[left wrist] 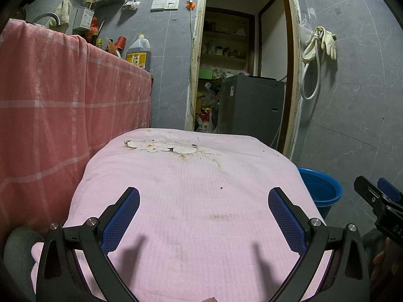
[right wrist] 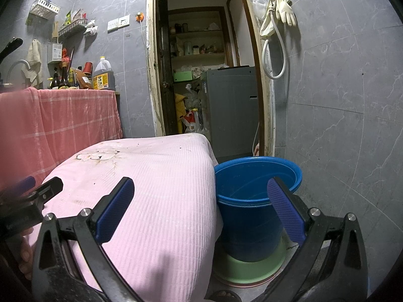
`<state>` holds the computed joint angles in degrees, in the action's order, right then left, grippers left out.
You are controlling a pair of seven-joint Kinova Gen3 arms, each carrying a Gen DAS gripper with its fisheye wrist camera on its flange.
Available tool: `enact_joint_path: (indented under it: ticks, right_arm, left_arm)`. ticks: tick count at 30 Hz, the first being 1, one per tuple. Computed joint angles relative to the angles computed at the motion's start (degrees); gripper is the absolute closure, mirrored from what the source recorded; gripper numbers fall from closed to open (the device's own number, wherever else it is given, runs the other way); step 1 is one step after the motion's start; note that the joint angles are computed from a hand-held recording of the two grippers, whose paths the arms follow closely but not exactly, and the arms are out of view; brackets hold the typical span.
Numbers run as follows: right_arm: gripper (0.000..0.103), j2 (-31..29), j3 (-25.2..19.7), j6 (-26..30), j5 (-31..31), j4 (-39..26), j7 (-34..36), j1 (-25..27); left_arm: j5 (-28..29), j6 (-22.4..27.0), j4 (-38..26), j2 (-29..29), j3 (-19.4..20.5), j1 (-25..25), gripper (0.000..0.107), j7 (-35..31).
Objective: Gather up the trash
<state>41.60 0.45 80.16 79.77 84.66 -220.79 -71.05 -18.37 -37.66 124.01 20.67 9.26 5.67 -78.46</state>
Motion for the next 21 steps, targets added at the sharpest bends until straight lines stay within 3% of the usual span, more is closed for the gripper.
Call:
enact_joint_path:
  ticks: [21]
  right_arm:
    - [0.000,-0.18,-0.08,-0.03,-0.04,0.05,0.13,0.08]
  left_arm:
    - [-0.40,-0.80,-0.09,0.66,-0.13,-0.56,0.007,0.32]
